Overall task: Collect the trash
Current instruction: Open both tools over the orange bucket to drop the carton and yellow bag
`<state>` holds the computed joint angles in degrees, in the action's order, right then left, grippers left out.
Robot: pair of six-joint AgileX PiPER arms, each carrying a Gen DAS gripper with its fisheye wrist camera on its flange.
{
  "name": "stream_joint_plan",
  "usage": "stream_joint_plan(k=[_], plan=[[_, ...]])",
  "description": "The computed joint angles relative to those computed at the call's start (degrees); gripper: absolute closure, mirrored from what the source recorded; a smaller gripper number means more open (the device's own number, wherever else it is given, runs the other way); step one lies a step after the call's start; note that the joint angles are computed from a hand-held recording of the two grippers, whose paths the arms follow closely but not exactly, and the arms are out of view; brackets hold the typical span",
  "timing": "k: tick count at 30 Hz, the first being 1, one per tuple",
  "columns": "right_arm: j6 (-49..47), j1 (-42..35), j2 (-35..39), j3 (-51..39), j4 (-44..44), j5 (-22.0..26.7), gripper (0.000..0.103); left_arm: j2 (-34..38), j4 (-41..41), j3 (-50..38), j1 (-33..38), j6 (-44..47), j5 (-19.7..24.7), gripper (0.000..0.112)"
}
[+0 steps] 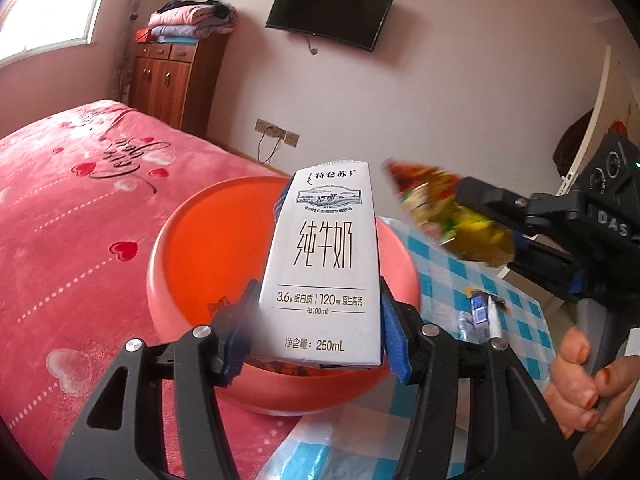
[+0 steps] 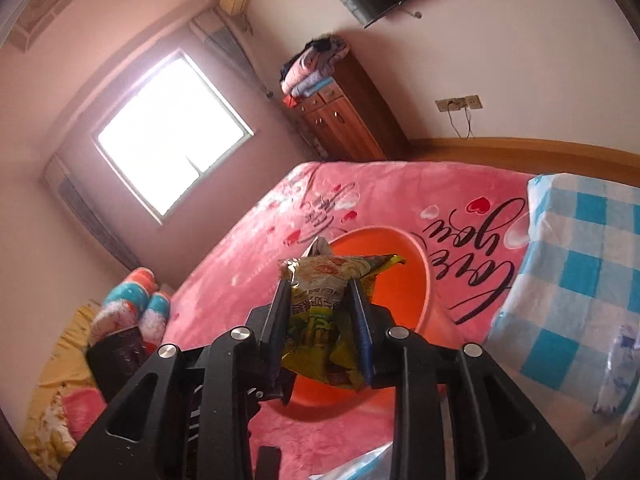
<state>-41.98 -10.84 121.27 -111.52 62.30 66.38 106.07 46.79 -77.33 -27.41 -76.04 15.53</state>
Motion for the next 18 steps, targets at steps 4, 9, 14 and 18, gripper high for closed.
stream_joint_plan(k=[4, 9, 14, 18], plan=[[-0.3, 0.3, 0.1, 2.7, 1.4, -2.5, 0.043, 0.3, 4.5, 0.7, 0.2, -4.3, 2.0, 0.042], [-5.2, -2.8, -4.4, 11.2, 5.8, -7.1, 0.018, -0.5, 14.5, 2.7, -0.7, -14.7, 4.0, 0.027], [-8.9, -5.7, -8.6, 17.6, 6.2, -10.9, 0.013, -0.8, 19.0, 2.9, -2.6, -18.9, 6.6, 0.024], [-12.3, -7.9, -11.3, 22.8, 6.3, -13.2, 0.012, -1.4, 22.9, 3.4, -4.0, -22.9, 7.2, 0.023]])
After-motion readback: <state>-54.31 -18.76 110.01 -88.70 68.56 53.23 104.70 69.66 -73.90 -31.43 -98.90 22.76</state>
